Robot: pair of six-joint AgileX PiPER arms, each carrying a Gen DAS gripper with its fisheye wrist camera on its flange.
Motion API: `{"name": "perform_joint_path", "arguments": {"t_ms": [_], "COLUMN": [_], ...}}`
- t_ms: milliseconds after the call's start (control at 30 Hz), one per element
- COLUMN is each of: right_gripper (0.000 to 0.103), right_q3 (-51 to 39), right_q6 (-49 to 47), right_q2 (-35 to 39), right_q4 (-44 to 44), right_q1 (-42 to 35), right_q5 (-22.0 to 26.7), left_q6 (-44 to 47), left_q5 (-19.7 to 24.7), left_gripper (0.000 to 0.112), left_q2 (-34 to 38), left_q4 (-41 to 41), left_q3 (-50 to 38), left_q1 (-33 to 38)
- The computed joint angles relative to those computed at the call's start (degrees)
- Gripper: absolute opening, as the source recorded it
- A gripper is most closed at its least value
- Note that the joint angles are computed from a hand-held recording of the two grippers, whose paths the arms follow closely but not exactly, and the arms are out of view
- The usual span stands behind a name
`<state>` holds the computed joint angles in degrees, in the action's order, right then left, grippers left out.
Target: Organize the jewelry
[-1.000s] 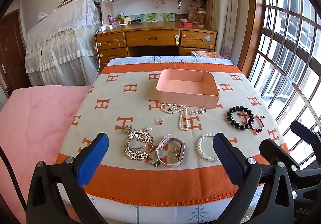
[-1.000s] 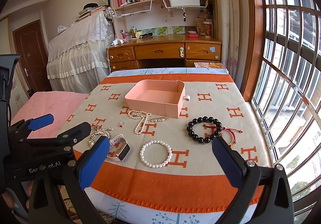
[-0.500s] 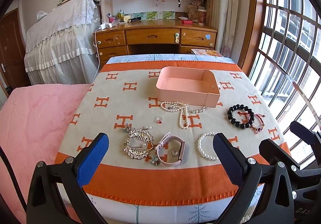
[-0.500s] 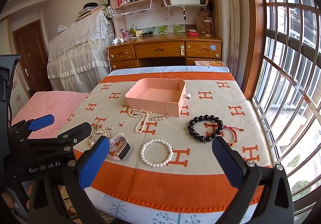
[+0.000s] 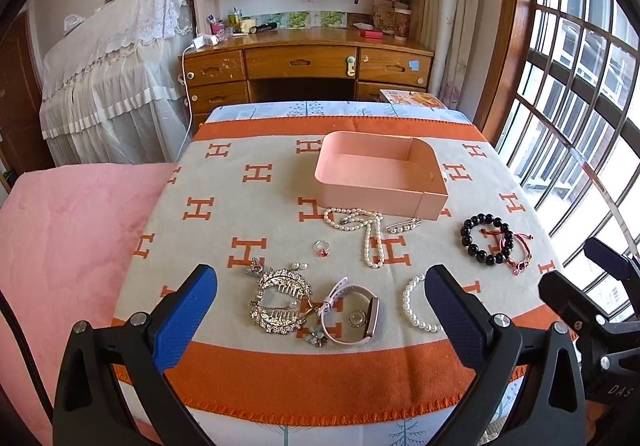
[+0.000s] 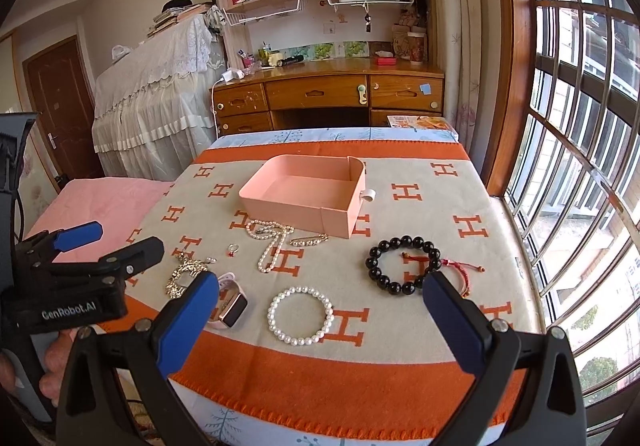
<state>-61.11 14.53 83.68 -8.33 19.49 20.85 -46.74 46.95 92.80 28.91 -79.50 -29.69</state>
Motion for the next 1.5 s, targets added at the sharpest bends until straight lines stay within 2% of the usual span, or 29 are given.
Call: {"name": "perform_joint_path", "arguments": {"t_ms": [67,200,367,467,533,700,800,900,1000,1067,1300,1433,1500], "right_gripper": [0.102,0.102,0.102,0.100,0.097,0.083,0.074,0.061,0.050,0.046,0.045,0.045,0.045], "right_q3": [-2.64,-8.92,-18.04,-25.73,-31.54,-40.48,-42.87,-44.03,-43.84,-42.94,-40.83,-42.91,-43.59], "right_q6": [-0.82,-7.38,-13.98,-20.07,-23.43,-25.16,-26.14,-26.63,-27.67,-28.24,-28.42,-27.76,-27.82], "right_q2": [0.78,2.53,6.58,10.89,14.70,22.68,26.64,30.01,32.57,33.76,35.84,37.58,37.90], "right_q4": [-0.20,5.27,9.98,16.45,19.89,21.24,23.08,24.00,24.86,24.91,22.78,20.89,19.36], "right_q1": [-0.74,-2.74,-4.69,-6.92,-8.55,-9.07,-9.25,-9.34,-9.39,-9.11,-7.68,-7.06,-6.34], "right_q5": [1.68,6.20,11.43,17.46,22.03,30.01,34.10,37.34,39.70,40.65,41.35,41.81,41.59], "left_q6": [4.67,9.22,12.67,14.24,17.97,29.19,30.70,34.72,37.49,39.21,44.65,47.67,48.90], "left_q5": [2.10,5.53,5.17,2.41,3.82,7.57,7.92,8.03,8.52,8.34,8.18,8.38,8.24], "left_gripper": [0.102,0.102,0.102,0.102,0.102,0.102,0.101,0.093,0.087,0.074,0.071,0.061,0.060], "left_q2": [1.82,4.28,4.97,4.32,5.62,10.47,13.50,16.74,19.58,20.67,22.49,22.58,22.64], "left_q4": [-3.75,-5.24,-4.68,-4.53,-7.02,-17.84,-19.18,-24.01,-26.88,-27.83,-30.94,-32.11,-31.51], "left_q3": [-4.30,-10.34,-14.18,-13.65,-15.64,-18.99,-18.14,-18.00,-18.66,-18.38,-17.29,-17.07,-17.09], "left_q1": [3.12,7.37,11.89,14.15,15.56,19.78,20.63,22.54,23.90,24.41,26.08,25.99,25.70]}}
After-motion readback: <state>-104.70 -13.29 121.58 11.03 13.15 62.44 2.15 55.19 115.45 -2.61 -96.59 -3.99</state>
